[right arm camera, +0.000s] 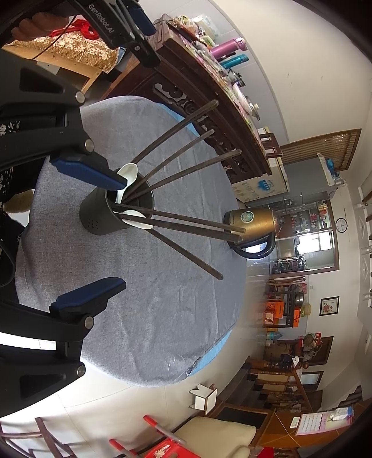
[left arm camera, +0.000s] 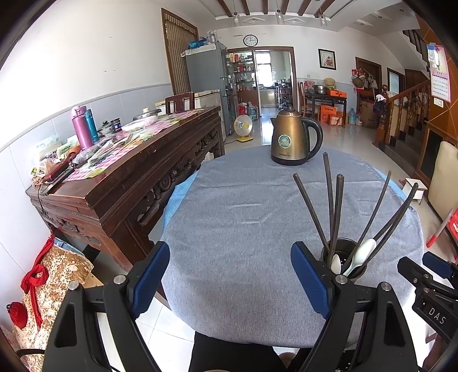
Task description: Organize utensils
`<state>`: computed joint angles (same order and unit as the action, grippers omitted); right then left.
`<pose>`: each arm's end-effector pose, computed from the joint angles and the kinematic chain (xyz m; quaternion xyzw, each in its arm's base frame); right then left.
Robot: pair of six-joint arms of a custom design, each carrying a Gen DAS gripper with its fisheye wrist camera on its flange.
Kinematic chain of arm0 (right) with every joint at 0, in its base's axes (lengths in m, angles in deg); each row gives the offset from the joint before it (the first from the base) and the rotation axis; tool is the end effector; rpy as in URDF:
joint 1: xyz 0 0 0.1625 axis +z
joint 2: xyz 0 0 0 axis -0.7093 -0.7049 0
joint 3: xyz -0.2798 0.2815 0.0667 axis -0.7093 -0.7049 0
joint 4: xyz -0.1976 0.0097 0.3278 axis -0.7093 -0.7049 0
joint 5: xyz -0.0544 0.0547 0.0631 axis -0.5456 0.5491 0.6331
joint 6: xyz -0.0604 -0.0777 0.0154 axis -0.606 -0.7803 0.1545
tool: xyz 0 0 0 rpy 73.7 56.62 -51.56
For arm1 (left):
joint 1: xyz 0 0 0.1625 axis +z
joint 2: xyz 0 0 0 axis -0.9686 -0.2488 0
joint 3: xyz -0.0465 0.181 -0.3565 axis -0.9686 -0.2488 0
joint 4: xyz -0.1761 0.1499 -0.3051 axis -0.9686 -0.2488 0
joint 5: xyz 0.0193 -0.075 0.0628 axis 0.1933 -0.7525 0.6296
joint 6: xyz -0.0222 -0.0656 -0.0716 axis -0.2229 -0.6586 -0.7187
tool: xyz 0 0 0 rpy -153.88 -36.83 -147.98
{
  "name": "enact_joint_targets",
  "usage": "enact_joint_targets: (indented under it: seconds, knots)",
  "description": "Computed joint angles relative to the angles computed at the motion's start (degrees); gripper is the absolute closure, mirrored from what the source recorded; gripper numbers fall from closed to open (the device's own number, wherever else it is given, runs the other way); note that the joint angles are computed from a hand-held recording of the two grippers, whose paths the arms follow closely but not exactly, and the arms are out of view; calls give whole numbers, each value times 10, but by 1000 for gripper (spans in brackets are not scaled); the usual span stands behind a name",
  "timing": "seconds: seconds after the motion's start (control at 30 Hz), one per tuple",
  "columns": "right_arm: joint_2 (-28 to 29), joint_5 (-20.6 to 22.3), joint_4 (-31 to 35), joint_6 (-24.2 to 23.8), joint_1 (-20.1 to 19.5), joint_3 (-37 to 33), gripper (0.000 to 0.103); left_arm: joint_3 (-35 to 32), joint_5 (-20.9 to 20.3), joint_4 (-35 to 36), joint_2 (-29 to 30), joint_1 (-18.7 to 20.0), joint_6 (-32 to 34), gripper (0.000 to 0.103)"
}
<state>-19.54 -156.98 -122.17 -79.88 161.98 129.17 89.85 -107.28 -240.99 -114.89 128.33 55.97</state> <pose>0.3693 -0.6172 0.1538 0.0420 -0.8206 0.4508 0.3487 -0.2322 -0.6521 0.3152 0.2593 0.8063 -0.4109 0.3374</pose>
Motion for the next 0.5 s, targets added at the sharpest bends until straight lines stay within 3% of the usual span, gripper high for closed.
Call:
enact_joint_targets:
  seconds: [0.5]
  knots:
    - [17,-14,11,-1,6,-22,36,13,-18,-14,-15,4,4,16]
